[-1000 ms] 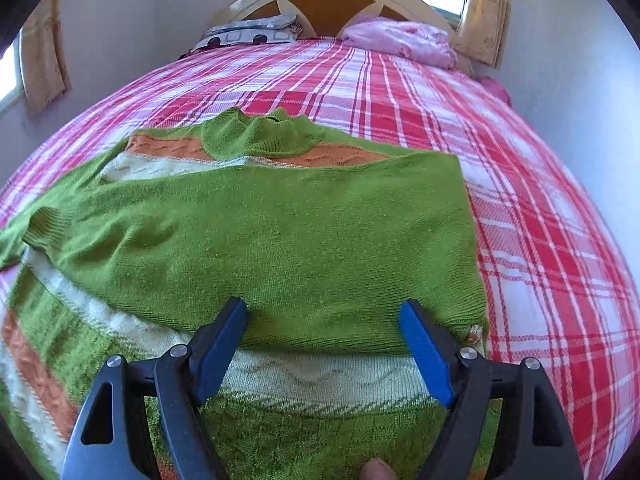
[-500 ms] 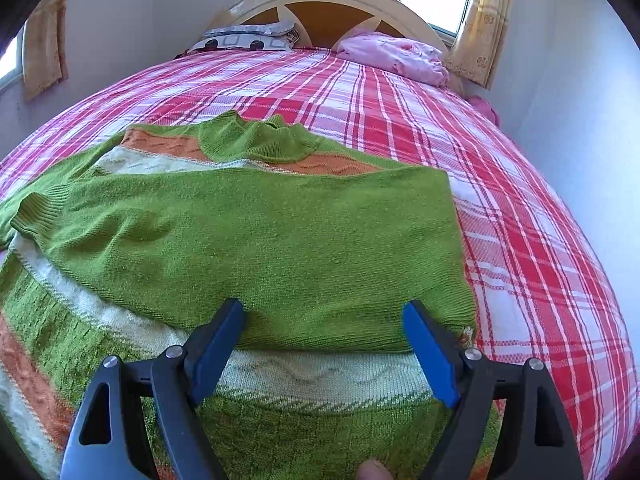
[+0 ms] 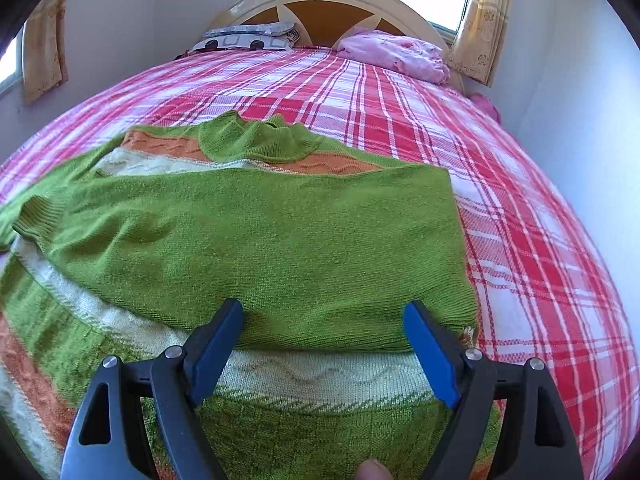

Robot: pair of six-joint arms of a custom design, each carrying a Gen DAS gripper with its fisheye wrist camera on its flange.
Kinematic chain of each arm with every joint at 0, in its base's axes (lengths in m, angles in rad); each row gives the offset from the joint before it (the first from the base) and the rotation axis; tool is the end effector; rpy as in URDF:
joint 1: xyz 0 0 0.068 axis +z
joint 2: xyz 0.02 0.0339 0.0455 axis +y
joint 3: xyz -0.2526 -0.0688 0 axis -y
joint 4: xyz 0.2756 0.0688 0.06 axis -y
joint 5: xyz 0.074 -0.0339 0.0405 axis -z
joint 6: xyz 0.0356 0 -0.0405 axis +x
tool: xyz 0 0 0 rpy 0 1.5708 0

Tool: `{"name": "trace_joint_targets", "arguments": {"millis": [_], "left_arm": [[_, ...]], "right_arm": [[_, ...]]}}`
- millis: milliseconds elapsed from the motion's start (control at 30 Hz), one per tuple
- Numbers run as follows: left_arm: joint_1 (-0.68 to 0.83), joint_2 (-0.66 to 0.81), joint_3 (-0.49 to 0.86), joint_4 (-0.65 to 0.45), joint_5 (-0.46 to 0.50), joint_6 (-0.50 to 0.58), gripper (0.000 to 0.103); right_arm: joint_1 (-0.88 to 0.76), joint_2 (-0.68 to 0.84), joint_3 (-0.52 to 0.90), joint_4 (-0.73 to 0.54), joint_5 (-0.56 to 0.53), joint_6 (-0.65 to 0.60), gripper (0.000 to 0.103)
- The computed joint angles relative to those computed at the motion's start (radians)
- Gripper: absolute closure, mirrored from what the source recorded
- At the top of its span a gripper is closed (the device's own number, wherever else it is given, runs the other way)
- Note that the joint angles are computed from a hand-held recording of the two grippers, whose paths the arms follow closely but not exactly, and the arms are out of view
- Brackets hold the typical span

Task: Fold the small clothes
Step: 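Grasp the other sleeve cuff with the left gripper and lift it, then lay the held sleeve across the sweater body with the left gripper and release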

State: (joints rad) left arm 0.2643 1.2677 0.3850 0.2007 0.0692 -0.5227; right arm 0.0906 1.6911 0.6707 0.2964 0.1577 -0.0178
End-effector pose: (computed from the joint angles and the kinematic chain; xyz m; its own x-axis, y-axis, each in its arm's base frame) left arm 0.2429 0.0632 0.1108 -0.4230 -0.6304 -0.6509 -0.4847 0.7643 -0.4253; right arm 0.3265 0.0241 0.0885 -0.6601 -0.0776 -0.7472 0.0161 0.9930 -0.1173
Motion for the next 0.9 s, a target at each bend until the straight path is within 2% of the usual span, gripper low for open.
{"name": "trace_joint_targets", "arguments": {"millis": [100,300,600,900], "left_arm": [[-0.062,-0.102,0.036,-0.085,-0.010,-0.006,0.098],[-0.208,-0.159,0.168,-0.172,-0.072,-0.013,0.098],[-0.484,0.010,0.430,-0.172,-0.166,-0.011,0.098],[-0.693,0.211,0.654,-0.156,-0.221,-0.004,0.098]], "right_arm": [[-0.019,-0.091,-0.051,0.002,-0.026,0.026,0.020],[-0.046,-0.361,-0.197,-0.039,-0.101,0.033,0.020],[-0.149,-0.714,-0.416,-0.133,-0.231,0.026,0.020],[-0.375,-1.043,-0.545,-0.345,-0.410,-0.045,0.020]]}}
